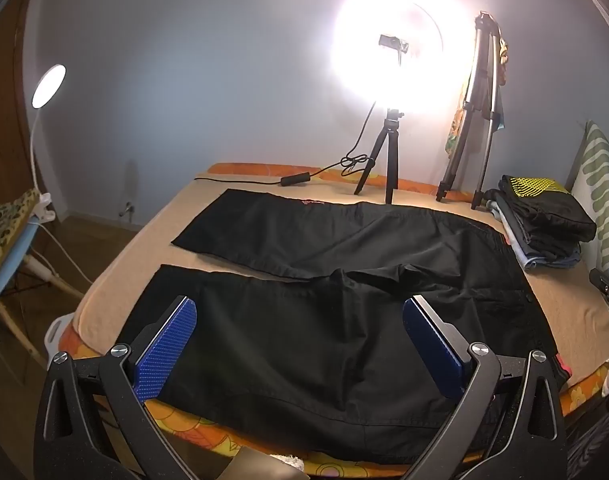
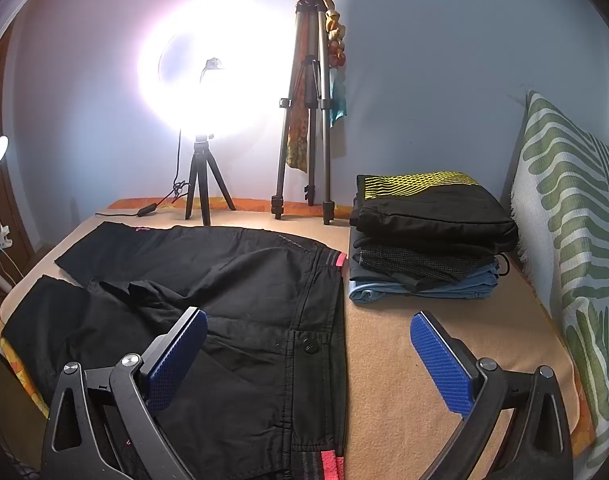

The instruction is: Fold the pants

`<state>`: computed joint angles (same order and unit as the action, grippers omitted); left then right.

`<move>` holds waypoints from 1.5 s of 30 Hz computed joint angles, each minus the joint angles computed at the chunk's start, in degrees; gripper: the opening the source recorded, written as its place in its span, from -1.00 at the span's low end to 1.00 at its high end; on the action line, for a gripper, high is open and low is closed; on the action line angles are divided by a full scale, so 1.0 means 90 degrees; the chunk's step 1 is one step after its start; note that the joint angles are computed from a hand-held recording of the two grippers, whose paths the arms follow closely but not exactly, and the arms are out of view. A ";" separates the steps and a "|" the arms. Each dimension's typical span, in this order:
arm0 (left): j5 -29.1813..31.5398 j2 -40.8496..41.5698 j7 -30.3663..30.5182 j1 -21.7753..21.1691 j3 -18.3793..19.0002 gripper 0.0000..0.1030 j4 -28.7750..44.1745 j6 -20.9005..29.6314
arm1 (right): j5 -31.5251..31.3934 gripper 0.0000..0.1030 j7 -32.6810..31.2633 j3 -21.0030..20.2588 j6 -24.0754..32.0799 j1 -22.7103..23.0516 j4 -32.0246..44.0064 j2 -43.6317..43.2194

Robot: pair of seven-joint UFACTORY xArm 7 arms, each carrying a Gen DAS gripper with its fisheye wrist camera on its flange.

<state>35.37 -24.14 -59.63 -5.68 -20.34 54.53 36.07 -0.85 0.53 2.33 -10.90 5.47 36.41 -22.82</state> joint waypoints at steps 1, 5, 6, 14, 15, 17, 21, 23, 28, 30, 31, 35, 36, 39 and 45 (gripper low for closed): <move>0.0004 0.0006 0.0003 0.0001 0.0001 1.00 0.0009 0.0006 | 0.0001 0.99 0.0005 -0.0013 -0.0008 0.0014 0.0000 0.0001; -0.0009 0.0006 0.0010 -0.0010 0.0014 1.00 0.0009 0.0007 | -0.0005 1.00 0.0009 -0.0031 0.0025 0.0032 0.0015 0.0000; -0.0018 0.0002 0.0013 -0.0017 0.0019 1.00 0.0003 0.0005 | -0.0007 1.00 0.0008 -0.0006 0.0010 0.0005 0.0010 0.0000; -0.0010 -0.0020 -0.0030 -0.0014 0.0015 1.00 -0.0039 0.0001 | -0.0012 1.00 0.0016 -0.0012 0.0014 0.0016 0.0007 0.0004; -0.0015 -0.0034 -0.0038 -0.0017 0.0011 1.00 -0.0056 0.0001 | -0.0012 1.00 0.0017 -0.0004 0.0010 0.0009 0.0004 0.0005; -0.0021 -0.0046 -0.0044 -0.0016 0.0004 1.00 -0.0074 0.0003 | -0.0013 1.00 0.0018 -0.0005 0.0005 0.0012 -0.0001 0.0005; -0.0031 -0.0056 -0.0043 -0.0013 0.0002 1.00 -0.0085 0.0003 | -0.0014 1.00 0.0021 -0.0006 0.0003 0.0015 -0.0003 0.0009; -0.0033 -0.0039 -0.0032 -0.0005 0.0004 1.00 -0.0066 0.0000 | -0.0016 1.00 0.0019 -0.0001 0.0006 0.0008 0.0002 0.0012; -0.0054 -0.0067 -0.0029 -0.0016 0.0001 1.00 -0.0096 0.0007 | -0.0016 1.00 0.0019 -0.0017 0.0027 0.0023 0.0010 0.0011; -0.0050 -0.0047 -0.0017 -0.0003 0.0009 1.00 -0.0075 -0.0005 | -0.0017 1.00 0.0018 -0.0015 0.0026 0.0021 0.0014 0.0014; -0.0052 -0.0050 -0.0016 -0.0004 0.0008 1.00 -0.0078 -0.0003 | -0.0013 1.00 0.0022 -0.0021 0.0022 0.0027 0.0010 0.0012; -0.0062 -0.0043 -0.0010 -0.0002 0.0011 1.00 -0.0070 -0.0001 | -0.0017 0.99 0.0016 -0.0036 0.0029 0.0042 0.0008 0.0009; -0.0065 -0.0055 -0.0018 -0.0005 0.0006 1.00 -0.0081 0.0003 | -0.0018 0.99 0.0014 -0.0043 0.0031 0.0049 0.0006 0.0007; -0.0069 -0.0038 0.0003 -0.0002 0.0017 1.00 -0.0064 -0.0007 | -0.0018 1.00 0.0011 -0.0052 0.0027 0.0055 0.0001 0.0002; -0.0074 -0.0050 0.0002 -0.0004 0.0014 1.00 -0.0075 -0.0003 | -0.0010 1.00 0.0010 -0.0065 0.0076 0.0071 0.0033 -0.0004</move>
